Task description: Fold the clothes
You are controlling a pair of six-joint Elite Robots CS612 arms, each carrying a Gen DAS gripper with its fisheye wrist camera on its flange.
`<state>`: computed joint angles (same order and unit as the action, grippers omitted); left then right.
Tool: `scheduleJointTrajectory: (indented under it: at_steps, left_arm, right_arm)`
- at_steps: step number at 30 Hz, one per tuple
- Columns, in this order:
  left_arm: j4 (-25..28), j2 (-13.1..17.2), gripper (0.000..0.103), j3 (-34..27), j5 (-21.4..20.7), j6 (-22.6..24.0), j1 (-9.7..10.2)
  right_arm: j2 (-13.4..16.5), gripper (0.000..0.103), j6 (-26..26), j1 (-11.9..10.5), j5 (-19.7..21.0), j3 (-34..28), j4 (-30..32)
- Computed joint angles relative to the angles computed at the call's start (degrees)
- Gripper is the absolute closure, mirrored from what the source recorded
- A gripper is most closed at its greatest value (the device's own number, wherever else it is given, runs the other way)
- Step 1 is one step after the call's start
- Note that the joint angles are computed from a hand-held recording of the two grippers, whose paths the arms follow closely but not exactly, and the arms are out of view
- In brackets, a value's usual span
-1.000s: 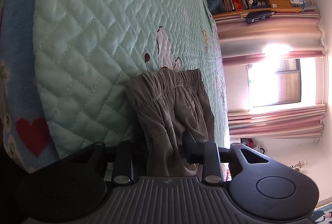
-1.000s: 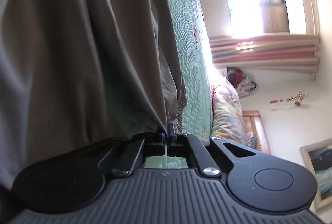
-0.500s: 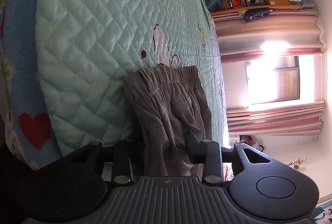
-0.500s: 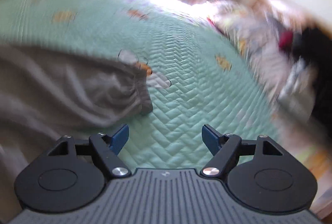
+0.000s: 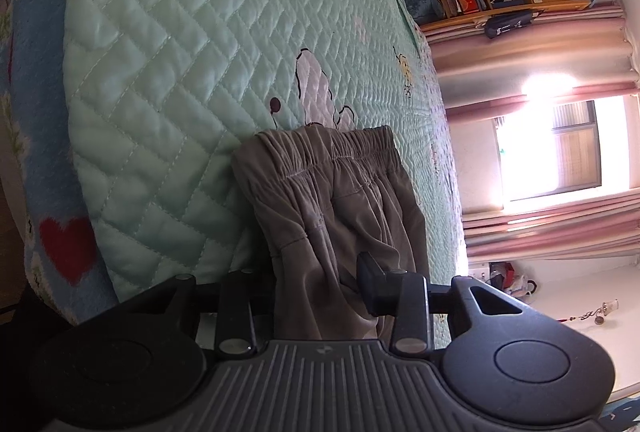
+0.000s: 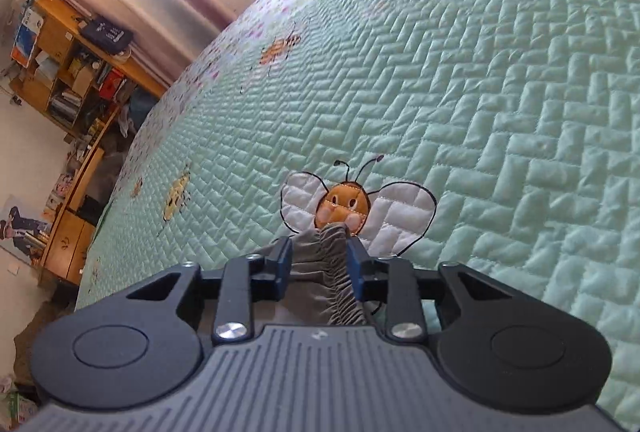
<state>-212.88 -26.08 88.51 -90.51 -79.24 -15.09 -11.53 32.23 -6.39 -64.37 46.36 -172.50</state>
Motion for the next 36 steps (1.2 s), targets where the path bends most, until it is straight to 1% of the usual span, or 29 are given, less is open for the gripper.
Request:
scheduleJointTrajectory:
  at_steps: [1,2,4,5,6,8,9,11,14,16,18,19,21,22,25,26,27,29,30,31,32,33,34,35,36]
  left_arm:
    - [0.8,-0.2,0.062,-0.1,0.2,0.4,-0.02]
    - [1.4,-0.3,0.060,-0.2,0.5,0.7,-0.07]
    - [2.5,-0.7,0.056,-0.4,1.1,1.4,-0.16]
    - [3.0,-0.8,0.054,-0.4,1.5,1.7,-0.30]
    - [3.4,-0.9,0.052,-0.5,1.6,2.0,-0.36]
    - [3.7,-1.1,0.051,-0.4,1.7,2.7,-0.38]
    - [3.8,-1.1,0.050,-0.5,1.8,2.9,-0.34]
    - [3.7,-0.9,0.050,-0.9,1.8,2.9,-0.24]
    - [3.3,-0.6,0.050,-0.9,2.7,2.7,-0.54]
    - [3.2,-0.6,0.050,-0.9,3.2,2.9,-0.71]
    - [3.2,-0.6,0.050,-0.8,3.4,2.8,-0.73]
    - [3.4,-0.7,0.050,-0.8,3.3,2.9,-0.70]
    - [3.8,-0.8,0.050,-0.9,3.2,3.0,-0.64]
    - [4.0,-0.9,0.050,-0.9,3.2,3.1,-0.57]
    - [4.6,-0.9,0.049,-1.3,3.1,3.3,-0.51]
    - [4.8,-0.8,0.049,-1.7,3.1,3.4,-0.48]
    - [4.8,-0.8,0.049,-1.8,3.2,3.3,-0.47]
    - [4.4,-0.7,0.049,-1.8,3.3,3.1,-0.50]
    - [4.2,-0.6,0.049,-1.8,3.3,3.1,-0.50]
    - [3.9,-0.6,0.049,-1.7,3.1,3.0,-0.49]
    - [3.9,-0.5,0.049,-1.8,2.8,2.8,-0.39]
    - [3.8,-0.5,0.048,-1.8,2.5,2.8,-0.27]
    - [3.5,-0.4,0.048,-1.7,2.1,2.8,-0.15]
    - [3.1,-0.3,0.047,-1.8,1.9,2.7,-0.08]
    - [2.6,-0.1,0.047,-1.9,1.7,2.6,-0.02]
  right_arm:
    - [1.0,0.074,-1.2,-0.1,1.1,-1.9,2.4]
    - [1.5,0.077,-2.4,-0.2,1.5,-2.9,4.3]
    - [2.6,0.079,-2.6,-0.4,3.2,-4.1,3.6]
    - [2.8,0.078,-1.8,-0.6,3.9,-4.1,2.3]
    - [2.8,0.077,-1.2,-0.8,4.3,-3.8,1.0]
    - [2.5,0.071,-1.0,-1.1,4.6,-2.6,-1.8]
    - [2.2,0.070,-1.2,-1.3,5.4,-1.4,-3.4]
    - [2.9,0.070,0.6,-1.8,8.2,-1.8,-4.2]
    - [4.3,0.070,3.3,-2.0,9.9,-3.9,-4.8]
    - [5.1,0.071,2.6,-1.9,10.2,-5.7,-3.5]
    - [4.9,0.081,1.3,-1.5,8.7,-6.0,-2.6]
    - [4.5,0.083,-0.3,-1.3,7.4,-5.4,-2.3]
    - [3.5,0.084,-3.3,-0.8,5.1,-4.1,-2.8]
    - [3.1,0.084,-3.8,-0.8,3.7,-3.5,-3.9]
    - [3.0,0.084,-1.4,-1.0,-0.5,-3.2,-10.0]
    - [3.3,0.084,-2.1,-0.9,-2.1,-3.8,-10.9]
    - [3.5,0.084,-3.6,-0.6,-3.7,-4.7,-9.4]
    - [3.8,0.080,-6.6,-0.1,-6.2,-6.7,-2.4]
    - [3.7,0.080,-5.6,-0.1,-6.5,-6.5,-1.6]
    - [3.6,0.078,-4.3,-0.1,-6.9,-6.2,-2.1]
    - [3.5,0.069,-2.5,0.0,-7.5,-5.6,-3.4]
    - [2.4,0.063,1.5,0.1,-9.5,-3.1,-7.0]
    - [1.2,0.055,3.6,0.1,-11.1,-0.2,-10.7]
    - [0.1,0.053,5.3,0.2,-12.5,2.5,-14.1]
    - [-1.3,0.052,5.1,0.2,-12.0,5.4,-16.4]
